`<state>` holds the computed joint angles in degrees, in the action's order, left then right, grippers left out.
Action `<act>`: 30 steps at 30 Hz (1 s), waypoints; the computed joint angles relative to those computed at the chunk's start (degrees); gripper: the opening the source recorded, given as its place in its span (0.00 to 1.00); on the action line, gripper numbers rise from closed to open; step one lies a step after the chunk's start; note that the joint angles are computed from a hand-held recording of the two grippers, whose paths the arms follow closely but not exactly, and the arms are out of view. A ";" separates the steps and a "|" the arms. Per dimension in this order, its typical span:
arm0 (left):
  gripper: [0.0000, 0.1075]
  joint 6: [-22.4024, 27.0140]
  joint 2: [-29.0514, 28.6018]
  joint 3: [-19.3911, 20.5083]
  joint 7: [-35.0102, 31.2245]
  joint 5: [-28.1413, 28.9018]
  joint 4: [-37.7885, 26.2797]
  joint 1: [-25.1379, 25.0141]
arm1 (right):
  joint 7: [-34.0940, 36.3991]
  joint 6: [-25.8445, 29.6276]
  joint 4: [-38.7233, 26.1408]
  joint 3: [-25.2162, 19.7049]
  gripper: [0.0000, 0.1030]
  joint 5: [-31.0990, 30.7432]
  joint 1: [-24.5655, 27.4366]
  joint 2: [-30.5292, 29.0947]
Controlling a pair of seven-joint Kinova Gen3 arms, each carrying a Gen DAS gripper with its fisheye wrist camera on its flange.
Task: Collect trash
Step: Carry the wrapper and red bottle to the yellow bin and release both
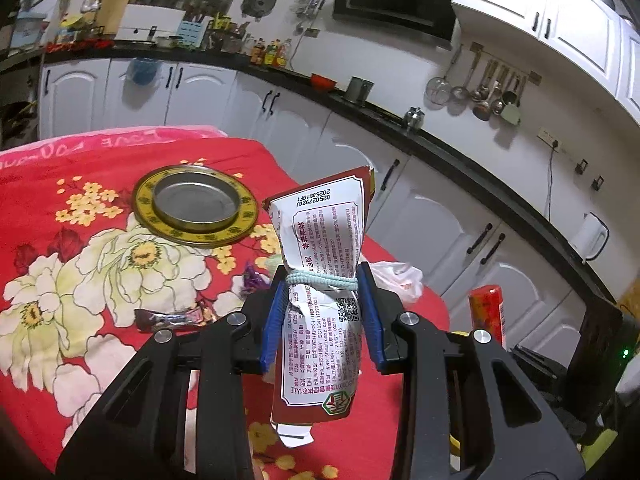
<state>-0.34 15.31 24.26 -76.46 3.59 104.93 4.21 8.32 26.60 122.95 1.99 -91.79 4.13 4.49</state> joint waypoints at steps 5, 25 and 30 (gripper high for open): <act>0.25 -0.57 -1.07 -6.95 -0.61 -0.45 -0.06 8.66 | 1.44 1.98 1.61 1.54 0.31 -1.07 1.73 -1.77; 0.25 1.23 1.85 -11.71 -4.47 -1.52 -3.30 20.50 | 4.89 5.58 7.47 7.14 0.31 -1.58 9.36 -6.65; 0.25 2.07 2.96 -11.21 -5.50 -1.63 -4.56 21.47 | 5.91 5.93 8.55 8.32 0.31 -1.80 11.28 -7.07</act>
